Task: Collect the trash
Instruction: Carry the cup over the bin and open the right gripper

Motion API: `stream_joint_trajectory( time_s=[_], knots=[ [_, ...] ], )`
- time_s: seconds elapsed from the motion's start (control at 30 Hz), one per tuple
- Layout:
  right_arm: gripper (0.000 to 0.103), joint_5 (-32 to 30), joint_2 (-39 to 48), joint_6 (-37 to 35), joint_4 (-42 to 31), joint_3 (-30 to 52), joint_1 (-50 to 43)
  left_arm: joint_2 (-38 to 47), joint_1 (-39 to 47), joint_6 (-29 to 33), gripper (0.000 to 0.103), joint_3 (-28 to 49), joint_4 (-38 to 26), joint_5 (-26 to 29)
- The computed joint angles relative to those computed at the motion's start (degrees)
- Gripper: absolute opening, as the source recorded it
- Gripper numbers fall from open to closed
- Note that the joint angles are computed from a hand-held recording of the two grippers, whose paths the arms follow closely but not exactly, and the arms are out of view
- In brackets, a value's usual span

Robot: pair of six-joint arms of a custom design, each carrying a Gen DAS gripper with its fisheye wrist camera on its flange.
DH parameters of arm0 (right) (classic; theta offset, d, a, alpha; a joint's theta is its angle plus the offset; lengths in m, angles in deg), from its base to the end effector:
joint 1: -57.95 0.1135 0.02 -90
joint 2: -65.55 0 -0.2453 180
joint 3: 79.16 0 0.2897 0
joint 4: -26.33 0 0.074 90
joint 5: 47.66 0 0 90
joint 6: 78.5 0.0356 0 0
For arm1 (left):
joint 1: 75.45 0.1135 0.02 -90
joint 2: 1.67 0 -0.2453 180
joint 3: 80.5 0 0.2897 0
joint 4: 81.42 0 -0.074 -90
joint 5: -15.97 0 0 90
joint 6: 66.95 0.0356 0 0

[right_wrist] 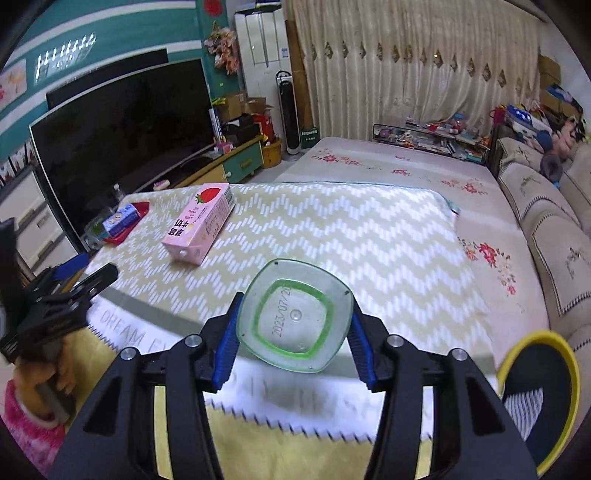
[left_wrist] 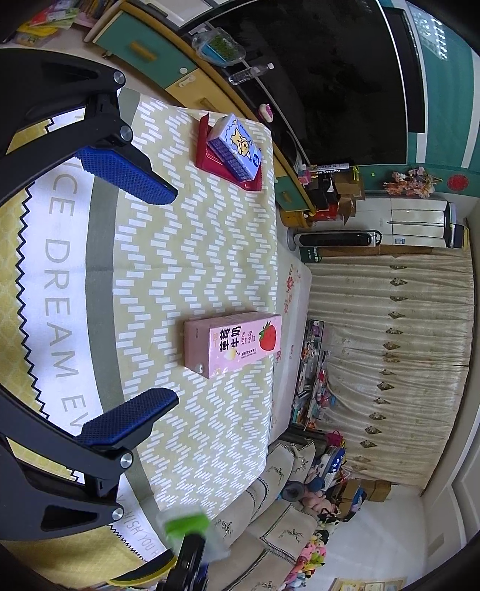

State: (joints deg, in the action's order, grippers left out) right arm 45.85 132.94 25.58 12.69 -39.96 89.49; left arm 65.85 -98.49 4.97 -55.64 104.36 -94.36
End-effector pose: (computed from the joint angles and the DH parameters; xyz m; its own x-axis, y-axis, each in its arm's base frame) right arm 0.2250 0.1355 0.1300 -0.6689 -0.1256 -0.7327 -0.3304 0.9331 0.1417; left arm 0.2120 -0.0767 0.0794 -0.5595 -0.0783 -0.8251 -0.0656 0.9966 -0.0500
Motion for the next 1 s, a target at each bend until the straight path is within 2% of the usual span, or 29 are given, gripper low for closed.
stream_joint_trajectory(
  time_s=[0.17, 0.27, 0.37, 0.47, 0.57, 0.63, 0.67, 0.7, 0.73, 0.83, 1.0],
  knots=[
    [0.05, -2.27, -20.78, -0.22, -8.52, -10.4, -6.47, 0.63, 0.04, 0.07, 0.098, 0.21, 0.14, 0.03],
    [0.05, -4.41, -37.09, -3.07, -19.27, -15.65, -15.68, 1.07, 0.01, 0.18, 0.098, 0.31, 0.21, 0.07],
    [0.05, -7.8, -45.57, -7.06, -25.99, -18.22, -26.48, 1.38, 0.0, 0.4, 0.098, 0.51, 0.27, 0.17],
    [0.05, -12.97, -43.85, -13.01, -26.16, -19.29, -40.41, 1.64, -0.01, 0.59, 0.098, 0.57, 0.44, 0.24],
    [0.05, -15.11, -33.1, -17.94, -18.77, -18.64, -50.81, 1.7, 0.0, 0.55, 0.098, 0.58, 0.48, 0.28],
    [0.05, -14.1, -24.97, -19.46, -12.76, -17.56, -53.23, 1.88, 0.04, 0.47, 0.098, 0.66, 0.51, 0.46],
    [0.053, -13.72, -21.19, -19.41, -9.51, -17.15, -54.9, 2.02, 0.06, 0.44, 0.098, 0.69, 0.58, 0.56],
    [0.066, -13.8, -20.29, -18.92, -7.94, -17.51, -55.86, 2.15, 0.04, 0.42, 0.098, 0.72, 0.65, 0.61],
    [0.07, -14.34, -20.01, -18.66, -6.59, -17.97, -56.89, 2.36, 0.04, 0.44, 0.098, 0.77, 0.78, 0.66],
    [0.07, -16.14, -23.34, -18.13, -6.62, -19.77, -58.63, 2.48, -0.03, 0.31, 0.098, 0.95, 0.59, 0.58],
    [0.072, -18.32, -29.71, -18.68, -10.15, -21.91, -60.22, 3.85, 0.32, -0.84, 0.098, 2.35, -0.59, 2.72]
  ],
)
